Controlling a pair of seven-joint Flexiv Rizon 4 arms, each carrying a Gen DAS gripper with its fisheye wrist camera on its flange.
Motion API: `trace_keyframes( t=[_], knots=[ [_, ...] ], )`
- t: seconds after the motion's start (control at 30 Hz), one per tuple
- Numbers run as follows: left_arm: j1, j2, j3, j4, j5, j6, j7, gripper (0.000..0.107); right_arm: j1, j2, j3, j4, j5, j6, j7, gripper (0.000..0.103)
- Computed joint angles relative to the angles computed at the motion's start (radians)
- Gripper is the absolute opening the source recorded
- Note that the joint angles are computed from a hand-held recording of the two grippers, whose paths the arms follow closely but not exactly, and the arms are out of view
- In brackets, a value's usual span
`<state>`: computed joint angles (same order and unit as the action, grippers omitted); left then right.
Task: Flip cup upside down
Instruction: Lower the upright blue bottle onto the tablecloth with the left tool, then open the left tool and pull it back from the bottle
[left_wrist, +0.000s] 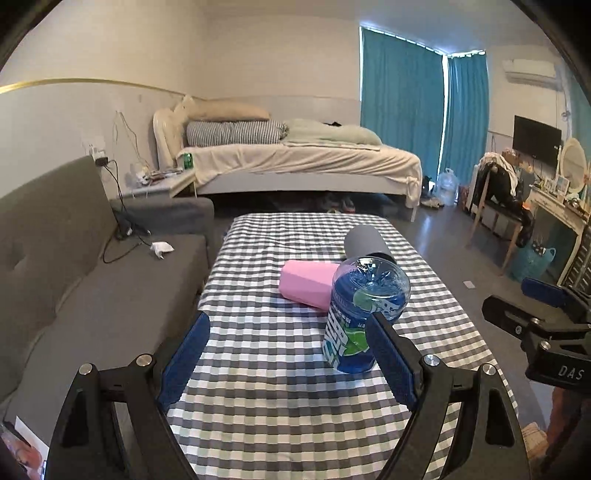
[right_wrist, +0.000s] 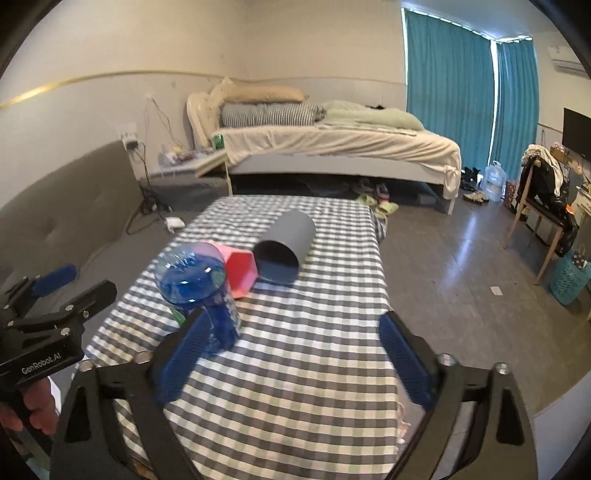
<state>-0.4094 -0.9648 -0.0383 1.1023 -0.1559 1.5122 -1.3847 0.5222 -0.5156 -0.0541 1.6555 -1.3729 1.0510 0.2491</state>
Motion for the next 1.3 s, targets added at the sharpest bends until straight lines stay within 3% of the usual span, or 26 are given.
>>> trace_keyframes(
  t=[0.13, 0.37, 1.3],
  knots=[
    [0.0, 0.012, 0.003, 0.028, -0.006, 0.049, -0.021, 0.103, 0.003, 0.006, -0.001, 0.005, -0.029, -0.007, 0.02, 0.103],
    [-0.029, 0.019, 0.065, 0.047, -0.013, 0.072, -0.061, 0.103, 0.023, 0.005, 0.004, 0.0, -0.021, -0.064, -0.003, 0.103],
    [-0.017, 0.027, 0.048, 0.069, -0.006, 0.076, -0.064, 0.103, 0.013, 0.004, 0.013, 0.005, -0.018, -0.057, -0.008, 0.103]
  ],
)
